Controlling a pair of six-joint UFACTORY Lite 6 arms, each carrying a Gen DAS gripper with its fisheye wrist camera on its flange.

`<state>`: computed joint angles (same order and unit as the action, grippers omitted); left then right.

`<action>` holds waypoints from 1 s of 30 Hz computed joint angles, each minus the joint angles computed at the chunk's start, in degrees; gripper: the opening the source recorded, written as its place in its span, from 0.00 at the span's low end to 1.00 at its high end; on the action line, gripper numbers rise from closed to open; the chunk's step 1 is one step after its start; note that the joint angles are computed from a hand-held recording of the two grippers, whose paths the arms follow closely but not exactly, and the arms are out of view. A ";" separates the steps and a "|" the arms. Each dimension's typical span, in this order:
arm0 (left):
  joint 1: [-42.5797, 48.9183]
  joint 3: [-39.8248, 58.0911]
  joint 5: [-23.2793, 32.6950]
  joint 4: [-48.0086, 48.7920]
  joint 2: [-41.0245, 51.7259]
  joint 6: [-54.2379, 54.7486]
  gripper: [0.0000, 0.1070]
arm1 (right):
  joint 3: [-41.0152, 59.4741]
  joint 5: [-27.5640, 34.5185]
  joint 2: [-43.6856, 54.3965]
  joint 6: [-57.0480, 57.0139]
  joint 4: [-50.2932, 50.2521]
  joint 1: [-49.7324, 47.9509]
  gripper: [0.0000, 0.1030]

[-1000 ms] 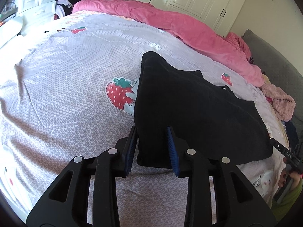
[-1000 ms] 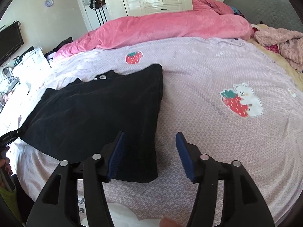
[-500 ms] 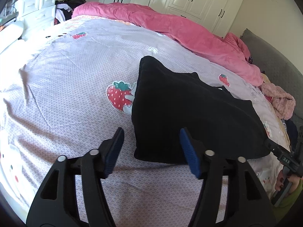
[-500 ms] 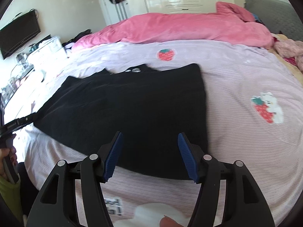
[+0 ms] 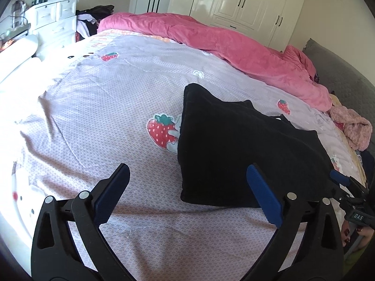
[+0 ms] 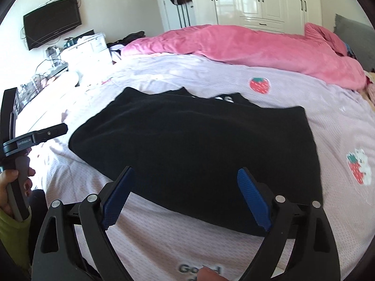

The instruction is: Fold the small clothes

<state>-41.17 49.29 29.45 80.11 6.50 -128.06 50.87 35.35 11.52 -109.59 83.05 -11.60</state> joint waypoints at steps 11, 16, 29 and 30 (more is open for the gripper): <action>1.19 -2.13 4.68 -2.67 -2.70 1.16 0.87 | -1.42 -3.08 -1.49 -2.87 4.91 8.70 0.87; 3.47 -4.09 3.97 -2.96 -4.59 0.67 0.87 | -1.74 -5.72 -1.19 -5.71 7.92 13.44 0.87; 10.56 -2.17 0.15 -3.00 -2.99 3.57 0.87 | -2.84 -13.19 1.59 -21.80 25.35 28.02 0.88; 11.10 -1.58 -0.23 -3.29 -2.41 4.20 0.87 | -2.81 -13.61 1.91 -23.22 26.87 28.82 0.88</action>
<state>-30.07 47.71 29.22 76.82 4.09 -123.86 48.06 21.75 13.43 -132.82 109.92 17.22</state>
